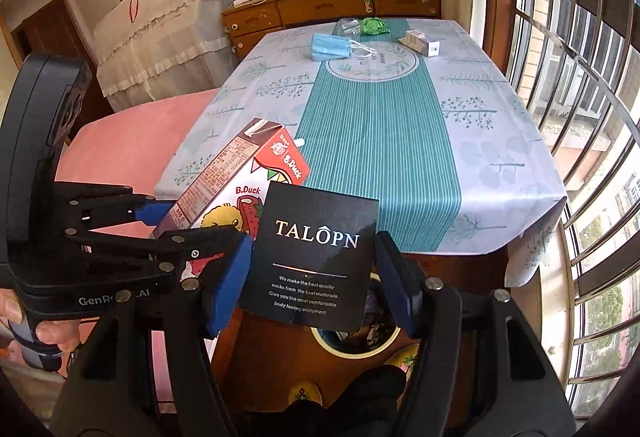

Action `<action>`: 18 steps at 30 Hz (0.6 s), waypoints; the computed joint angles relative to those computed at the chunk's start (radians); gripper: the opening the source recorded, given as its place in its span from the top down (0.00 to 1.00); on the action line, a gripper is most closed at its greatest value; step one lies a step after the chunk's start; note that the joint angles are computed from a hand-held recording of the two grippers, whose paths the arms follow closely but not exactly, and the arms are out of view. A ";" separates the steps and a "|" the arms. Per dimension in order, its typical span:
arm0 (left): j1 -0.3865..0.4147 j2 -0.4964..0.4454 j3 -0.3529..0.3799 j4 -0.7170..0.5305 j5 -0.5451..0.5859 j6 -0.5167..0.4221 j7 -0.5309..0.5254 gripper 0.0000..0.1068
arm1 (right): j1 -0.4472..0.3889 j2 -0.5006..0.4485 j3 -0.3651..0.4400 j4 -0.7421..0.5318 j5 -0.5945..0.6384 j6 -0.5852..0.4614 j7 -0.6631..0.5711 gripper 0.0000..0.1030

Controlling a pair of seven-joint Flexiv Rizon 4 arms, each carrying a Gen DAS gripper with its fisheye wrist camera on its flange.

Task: Collect trash
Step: 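Carry the juice carton and TALOPN box over the trash bin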

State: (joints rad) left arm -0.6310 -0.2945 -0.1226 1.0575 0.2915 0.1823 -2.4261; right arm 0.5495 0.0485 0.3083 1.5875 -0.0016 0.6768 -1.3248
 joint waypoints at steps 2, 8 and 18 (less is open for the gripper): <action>-0.007 0.003 -0.007 0.030 -0.015 0.013 -0.016 0.63 | -0.006 0.023 0.002 0.033 0.020 -0.014 0.005 0.42; -0.014 0.009 -0.022 0.150 -0.071 0.081 -0.066 0.63 | -0.024 0.048 -0.007 0.117 0.070 -0.032 0.018 0.42; -0.002 -0.048 -0.030 0.333 -0.139 0.251 -0.109 0.63 | -0.064 -0.040 -0.034 0.232 0.129 0.051 -0.038 0.42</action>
